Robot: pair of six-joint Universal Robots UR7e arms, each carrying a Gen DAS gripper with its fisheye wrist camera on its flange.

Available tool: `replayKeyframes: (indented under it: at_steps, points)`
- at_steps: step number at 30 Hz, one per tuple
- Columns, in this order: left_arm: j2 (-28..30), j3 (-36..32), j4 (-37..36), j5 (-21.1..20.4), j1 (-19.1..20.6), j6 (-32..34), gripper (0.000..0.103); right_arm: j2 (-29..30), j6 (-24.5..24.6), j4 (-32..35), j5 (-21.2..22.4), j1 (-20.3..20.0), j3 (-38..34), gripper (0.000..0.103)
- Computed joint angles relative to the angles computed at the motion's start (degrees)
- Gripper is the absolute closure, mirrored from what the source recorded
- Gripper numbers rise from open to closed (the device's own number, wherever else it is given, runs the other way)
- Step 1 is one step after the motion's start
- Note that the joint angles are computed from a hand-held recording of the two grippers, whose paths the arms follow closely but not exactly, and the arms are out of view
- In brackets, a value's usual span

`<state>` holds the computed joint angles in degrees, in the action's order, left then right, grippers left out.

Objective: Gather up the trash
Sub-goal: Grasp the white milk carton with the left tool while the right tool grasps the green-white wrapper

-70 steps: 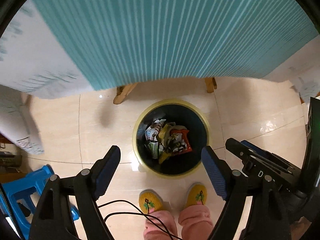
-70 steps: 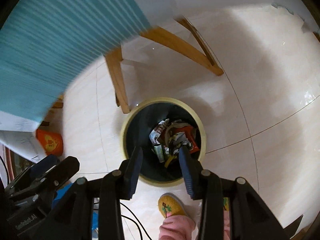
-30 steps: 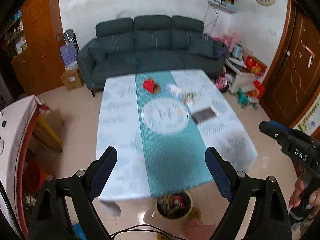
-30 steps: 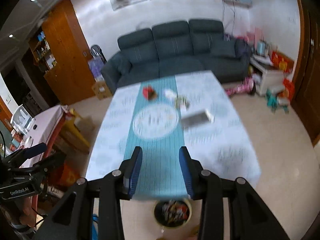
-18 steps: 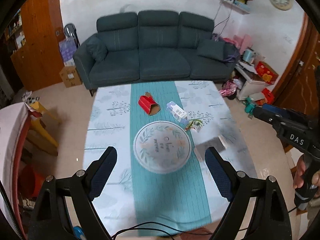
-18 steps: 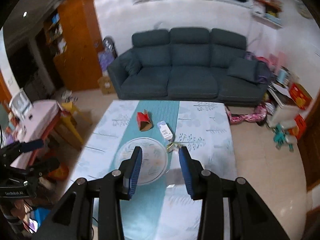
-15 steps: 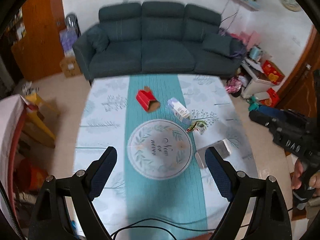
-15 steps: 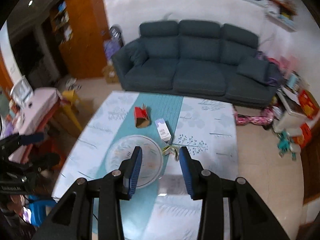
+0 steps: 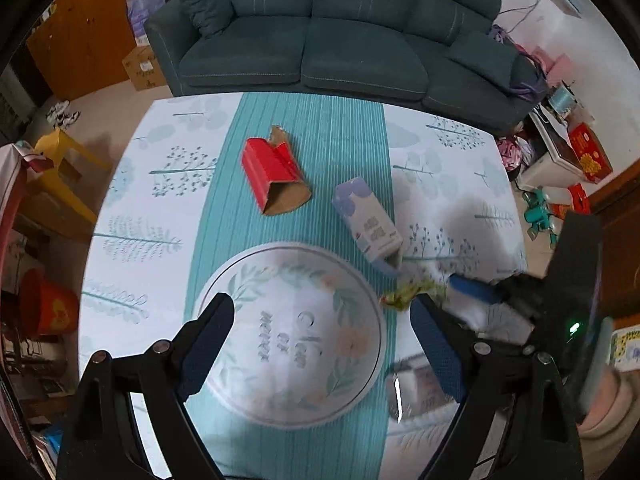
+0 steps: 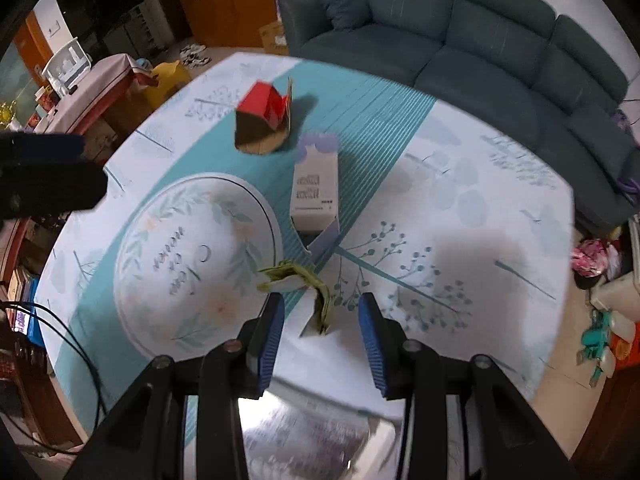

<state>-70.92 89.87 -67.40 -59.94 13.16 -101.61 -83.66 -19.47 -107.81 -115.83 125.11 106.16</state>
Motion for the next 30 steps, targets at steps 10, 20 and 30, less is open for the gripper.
replayKeyframes:
  at_steps: [10,20,30]
  points:
    - [2.05,1.29,-9.90,-0.50,7.61,2.71,0.015,1.85,-1.69,3.77,7.46,-5.79,-2.15,0.094]
    - [5.93,1.74,-15.16,-2.76,14.14,2.14,0.015,1.30,3.77,-0.55,7.30,-9.41,-4.91,0.094]
    - [7.09,3.89,-19.73,-5.32,16.65,4.97,0.066,0.73,8.85,-3.10,7.12,-11.28,-2.52,0.094]
